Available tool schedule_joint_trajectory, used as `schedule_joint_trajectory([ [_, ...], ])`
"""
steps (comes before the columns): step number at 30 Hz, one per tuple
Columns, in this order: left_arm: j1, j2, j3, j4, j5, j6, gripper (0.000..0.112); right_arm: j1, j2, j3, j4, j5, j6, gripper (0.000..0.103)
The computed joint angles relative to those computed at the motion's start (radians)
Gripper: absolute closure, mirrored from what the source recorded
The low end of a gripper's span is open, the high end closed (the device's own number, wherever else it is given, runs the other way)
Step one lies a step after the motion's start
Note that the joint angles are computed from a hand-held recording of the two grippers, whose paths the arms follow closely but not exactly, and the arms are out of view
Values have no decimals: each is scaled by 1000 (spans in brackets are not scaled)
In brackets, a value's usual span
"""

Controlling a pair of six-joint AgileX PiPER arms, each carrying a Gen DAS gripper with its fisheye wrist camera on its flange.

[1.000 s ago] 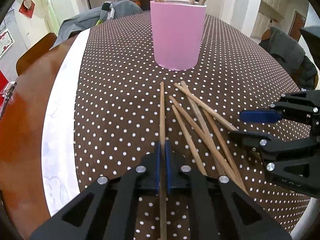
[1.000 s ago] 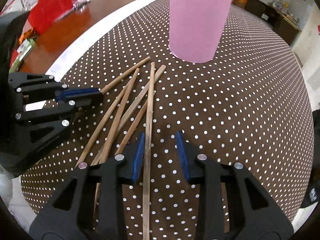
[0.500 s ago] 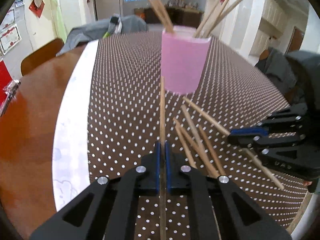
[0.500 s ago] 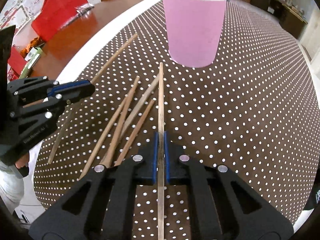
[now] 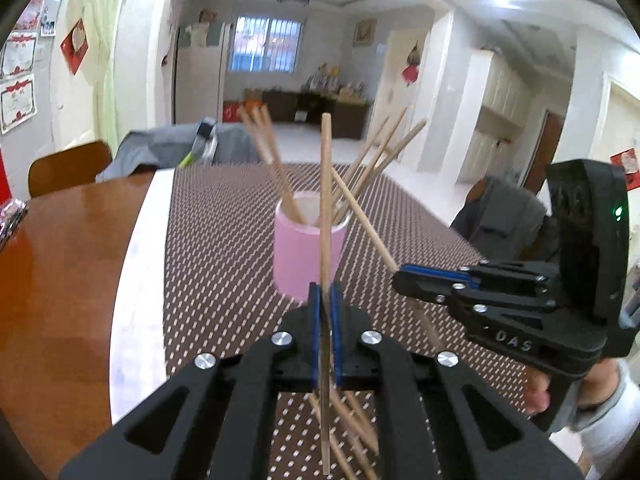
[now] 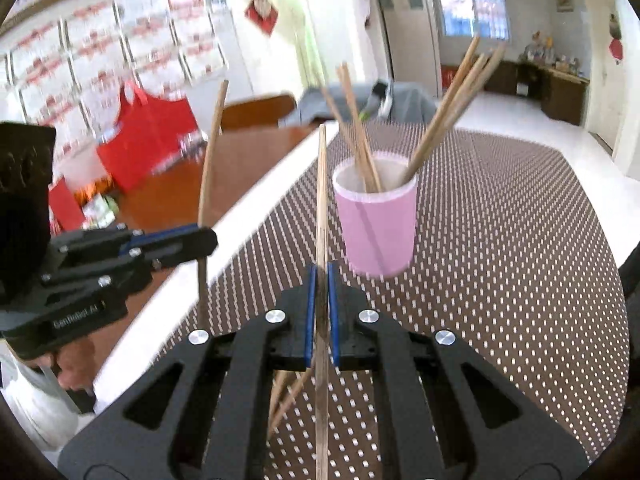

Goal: Organize utensils
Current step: 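Carry both chopsticks over the pink cup and release them inside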

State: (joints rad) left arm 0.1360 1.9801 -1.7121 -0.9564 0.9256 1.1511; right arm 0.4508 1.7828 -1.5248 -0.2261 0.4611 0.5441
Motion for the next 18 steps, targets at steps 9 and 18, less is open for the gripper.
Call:
schedule_joint_trajectory([
  [9, -6, 34, -139, -132, 21, -18, 107, 11, 12, -16, -504, -179, 551, 97],
  [18, -51, 129, -311, -223, -50, -54, 107, 22, 134, -164, -957, -169, 1005, 96],
])
